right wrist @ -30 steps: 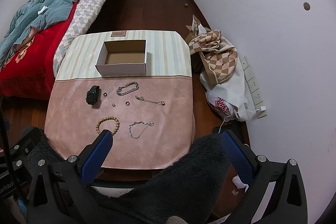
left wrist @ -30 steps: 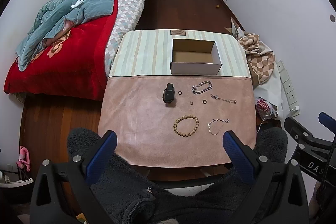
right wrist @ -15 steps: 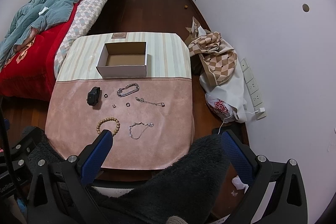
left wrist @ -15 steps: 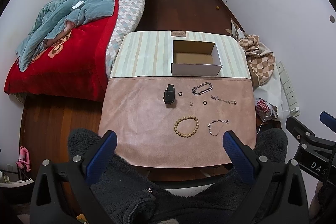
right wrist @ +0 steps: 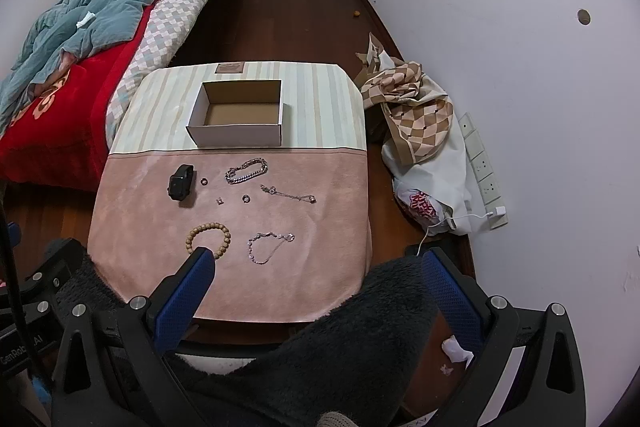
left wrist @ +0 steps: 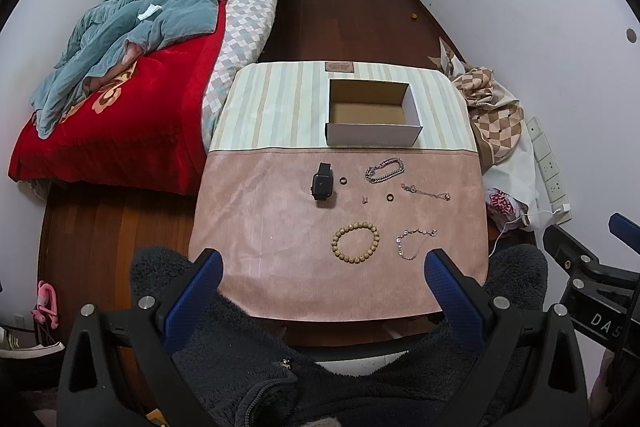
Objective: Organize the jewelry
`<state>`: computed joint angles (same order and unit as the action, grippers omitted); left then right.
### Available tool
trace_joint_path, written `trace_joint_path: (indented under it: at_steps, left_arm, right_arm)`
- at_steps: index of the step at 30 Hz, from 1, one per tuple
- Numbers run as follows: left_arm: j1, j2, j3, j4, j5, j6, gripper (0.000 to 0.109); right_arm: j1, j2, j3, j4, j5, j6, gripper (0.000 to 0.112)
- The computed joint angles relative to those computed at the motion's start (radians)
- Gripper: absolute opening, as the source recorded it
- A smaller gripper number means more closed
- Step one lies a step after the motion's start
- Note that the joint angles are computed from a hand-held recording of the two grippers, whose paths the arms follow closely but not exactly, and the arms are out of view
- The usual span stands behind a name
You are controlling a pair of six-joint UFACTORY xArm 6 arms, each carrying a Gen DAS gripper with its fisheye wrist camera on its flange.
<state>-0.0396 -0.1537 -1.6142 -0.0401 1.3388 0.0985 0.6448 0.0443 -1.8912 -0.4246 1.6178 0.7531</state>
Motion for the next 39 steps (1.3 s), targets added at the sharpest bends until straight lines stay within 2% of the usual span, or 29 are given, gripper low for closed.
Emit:
trace_joint_path:
  at_steps: [39]
  left_arm:
    - [-0.005, -0.014, -0.017, -0.017, 0.017, 0.003, 0.103]
  right_arm:
    - [0.032, -0.026, 0.01, -0.034, 0.005, 0.013, 0.103]
